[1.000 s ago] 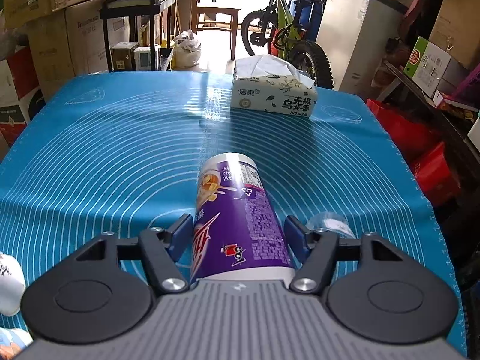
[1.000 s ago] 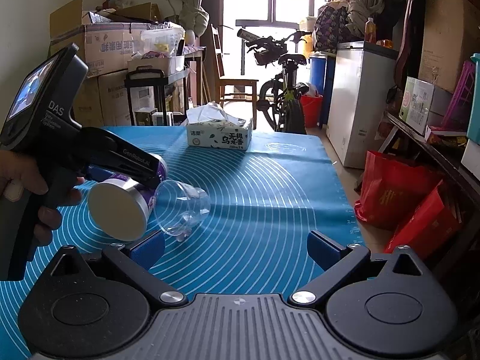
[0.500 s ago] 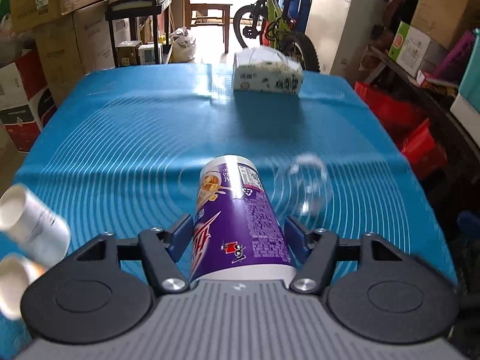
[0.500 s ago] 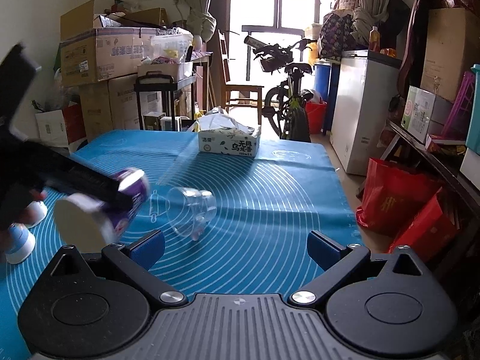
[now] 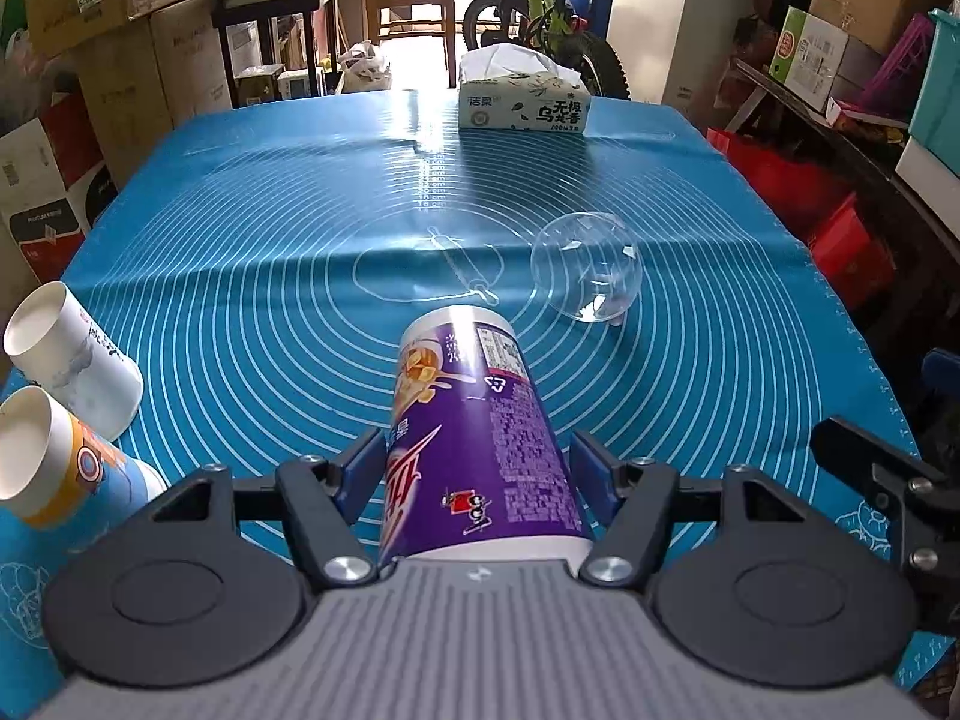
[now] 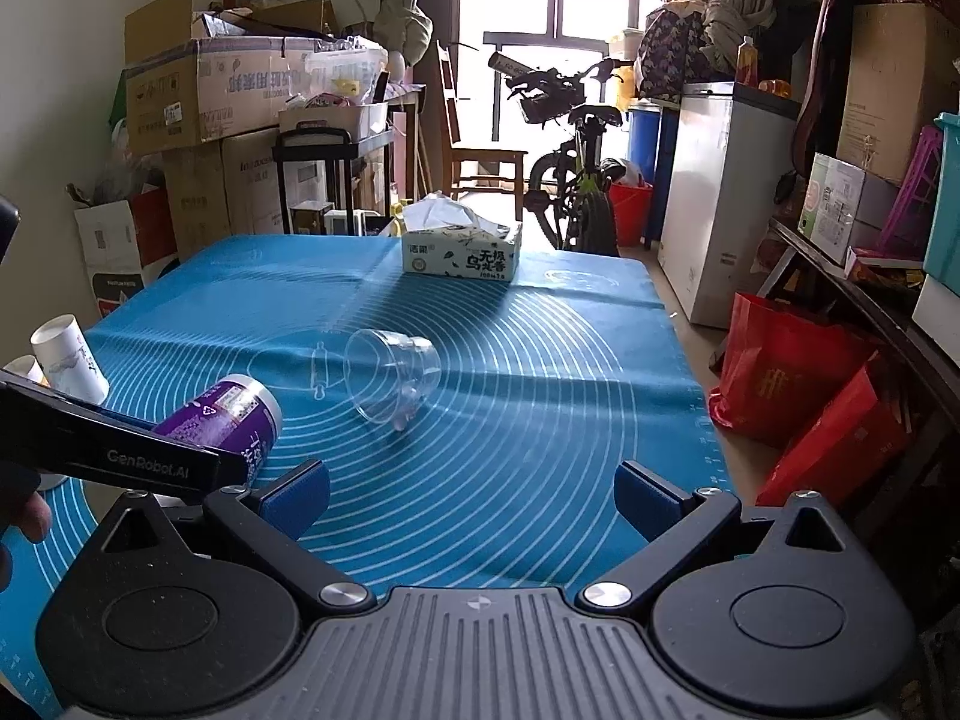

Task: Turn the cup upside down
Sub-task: 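Lift the purple cup with the left gripper and roll it toward the right tool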

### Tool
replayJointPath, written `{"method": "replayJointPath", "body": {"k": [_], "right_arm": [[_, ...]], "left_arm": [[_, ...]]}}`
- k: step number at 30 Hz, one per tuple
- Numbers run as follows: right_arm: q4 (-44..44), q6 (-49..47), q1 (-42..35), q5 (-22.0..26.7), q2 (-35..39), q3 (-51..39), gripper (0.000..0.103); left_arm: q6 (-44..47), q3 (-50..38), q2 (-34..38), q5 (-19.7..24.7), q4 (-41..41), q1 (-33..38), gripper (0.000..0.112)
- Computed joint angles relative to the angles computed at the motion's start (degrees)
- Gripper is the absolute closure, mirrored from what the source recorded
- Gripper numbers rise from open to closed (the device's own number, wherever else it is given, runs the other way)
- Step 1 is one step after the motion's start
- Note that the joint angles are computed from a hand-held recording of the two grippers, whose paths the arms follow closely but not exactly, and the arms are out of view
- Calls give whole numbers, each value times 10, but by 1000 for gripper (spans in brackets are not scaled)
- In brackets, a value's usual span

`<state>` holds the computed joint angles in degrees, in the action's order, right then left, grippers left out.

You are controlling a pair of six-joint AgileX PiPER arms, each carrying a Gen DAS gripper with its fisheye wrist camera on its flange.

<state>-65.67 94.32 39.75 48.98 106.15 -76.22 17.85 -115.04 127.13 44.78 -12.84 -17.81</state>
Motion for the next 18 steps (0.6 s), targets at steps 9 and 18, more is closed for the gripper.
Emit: {"method": "replayJointPath", "body": {"k": [9, 18], "right_arm": [[5, -1, -4, -4, 1, 1, 1], [10, -14, -2, -5, 6, -17, 1]], "left_arm": [[17, 33, -21, -37, -17, 2, 30], [25, 99, -76, -96, -18, 11, 23]]}}
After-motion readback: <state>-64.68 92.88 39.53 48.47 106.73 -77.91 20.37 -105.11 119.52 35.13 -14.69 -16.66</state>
